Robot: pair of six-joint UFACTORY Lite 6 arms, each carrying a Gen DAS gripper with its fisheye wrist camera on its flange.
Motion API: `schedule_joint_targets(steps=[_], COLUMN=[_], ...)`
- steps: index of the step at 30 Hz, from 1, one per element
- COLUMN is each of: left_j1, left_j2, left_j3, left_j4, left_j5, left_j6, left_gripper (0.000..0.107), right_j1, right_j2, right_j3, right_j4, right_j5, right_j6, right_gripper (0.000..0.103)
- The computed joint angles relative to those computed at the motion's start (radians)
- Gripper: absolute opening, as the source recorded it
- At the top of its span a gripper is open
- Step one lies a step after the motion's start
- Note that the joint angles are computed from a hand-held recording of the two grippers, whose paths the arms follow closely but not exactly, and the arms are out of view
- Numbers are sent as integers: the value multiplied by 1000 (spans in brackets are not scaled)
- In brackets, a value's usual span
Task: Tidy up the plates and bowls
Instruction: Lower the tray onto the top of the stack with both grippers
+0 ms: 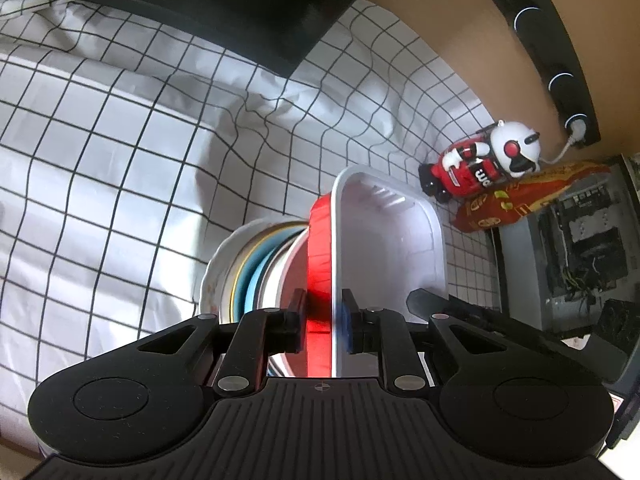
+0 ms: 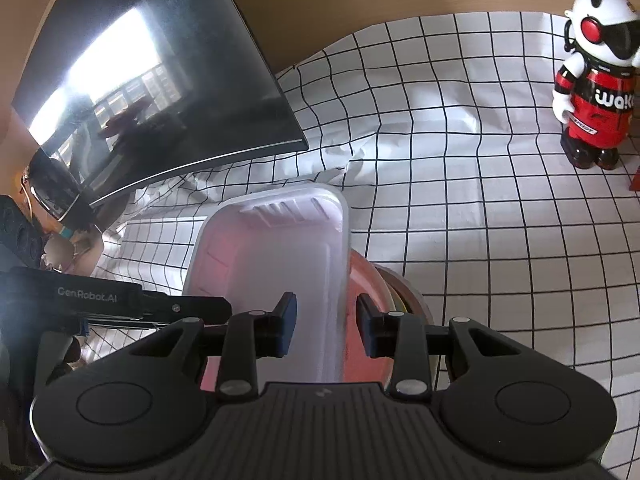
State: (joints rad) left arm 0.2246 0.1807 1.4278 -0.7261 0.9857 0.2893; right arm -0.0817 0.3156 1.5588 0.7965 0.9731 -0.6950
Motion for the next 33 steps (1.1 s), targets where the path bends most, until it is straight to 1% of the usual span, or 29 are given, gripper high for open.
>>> schedule_joint_targets(steps=[5, 9, 13, 19, 23, 33], left_j1=[-4, -23, 2, 11, 6, 7], left_j2=[16, 31, 16, 3, 9, 28], left_j3=[25, 33, 14, 28, 37, 44], left_j4=[-21, 2, -15, -26, -17, -22], left_j5=[16, -6, -3, 15, -2, -1], left_j6=[2, -26, -14, -4, -21, -23], left_gripper=[21, 20, 20, 20, 20, 20], right_j1=[-25, -21, -28, -41, -20, -14], right_j2=[1, 7, -17, -19, -23, -11], right_j3=[3, 15, -10, -4, 3, 8], right_j4=[14, 8, 3, 33, 33, 23], right_j5=[30, 24, 7, 50, 29, 23], right_j6=[-7, 2, -6, -24, -18, -3], right_gripper=[33, 33, 33, 33, 33, 33])
